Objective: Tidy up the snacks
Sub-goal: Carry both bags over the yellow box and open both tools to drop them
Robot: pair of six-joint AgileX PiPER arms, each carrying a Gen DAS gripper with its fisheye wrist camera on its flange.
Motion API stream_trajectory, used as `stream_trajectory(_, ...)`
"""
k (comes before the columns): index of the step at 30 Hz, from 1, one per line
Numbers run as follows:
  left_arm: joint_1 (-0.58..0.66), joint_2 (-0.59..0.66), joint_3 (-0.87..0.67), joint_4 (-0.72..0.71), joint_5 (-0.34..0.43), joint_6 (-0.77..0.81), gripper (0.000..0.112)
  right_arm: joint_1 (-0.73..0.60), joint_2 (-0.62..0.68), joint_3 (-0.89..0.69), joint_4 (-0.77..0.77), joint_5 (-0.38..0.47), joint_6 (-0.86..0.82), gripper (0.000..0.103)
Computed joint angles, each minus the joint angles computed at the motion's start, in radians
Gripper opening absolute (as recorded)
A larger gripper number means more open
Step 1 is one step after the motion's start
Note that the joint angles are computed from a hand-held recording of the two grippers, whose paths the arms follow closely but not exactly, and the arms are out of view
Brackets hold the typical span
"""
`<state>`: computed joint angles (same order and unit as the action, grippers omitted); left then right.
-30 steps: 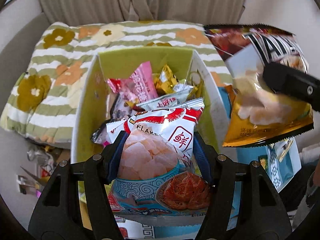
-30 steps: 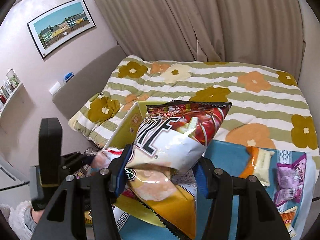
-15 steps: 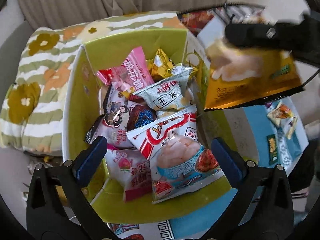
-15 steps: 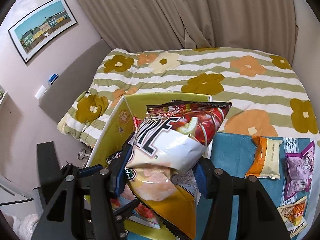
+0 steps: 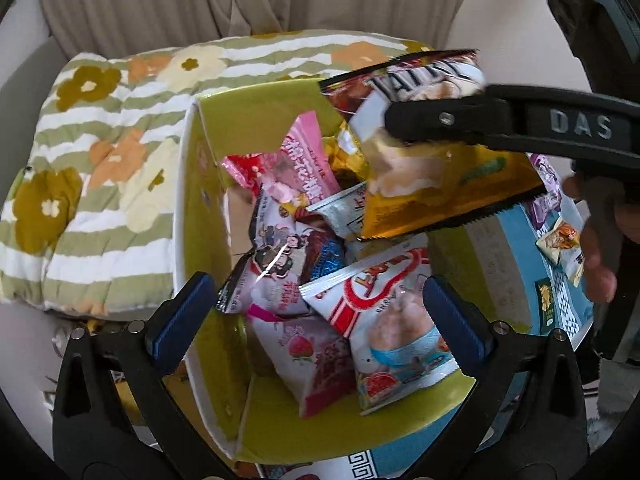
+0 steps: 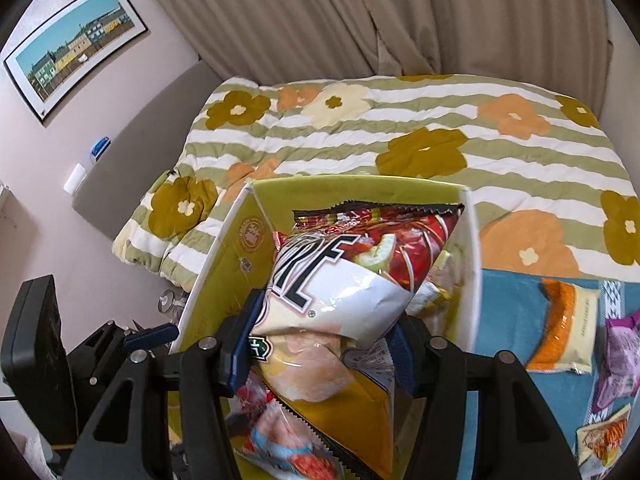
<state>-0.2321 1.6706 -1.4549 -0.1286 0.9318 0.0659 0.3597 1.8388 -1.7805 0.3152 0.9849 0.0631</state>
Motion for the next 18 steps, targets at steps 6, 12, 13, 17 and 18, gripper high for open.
stream_trajectory(6,0.033,-0.001,0.03,-0.015,-0.012,0.032,0.103,0.042,0.039,-0.029,-0.034,-0.063,0.037,0.103)
stream_trajectory(12,0.056,-0.014,0.054,-0.047,-0.017,0.064,0.103,0.08,0.002,0.036,-0.127,-0.101,0.076,0.103)
stream_trajectory(13,0.056,-0.018,0.055,-0.045,-0.019,0.061,0.103,0.087,-0.007,0.046,-0.151,-0.101,0.091,0.103)
stream_trajectory(17,0.045,-0.047,0.056,-0.018,-0.014,0.03,0.103,0.086,-0.048,0.081,-0.148,-0.116,0.089,0.103)
stream_trajectory(18,0.041,-0.054,0.056,-0.008,-0.014,0.019,0.103,0.087,-0.057,0.086,-0.147,-0.117,0.089,0.103)
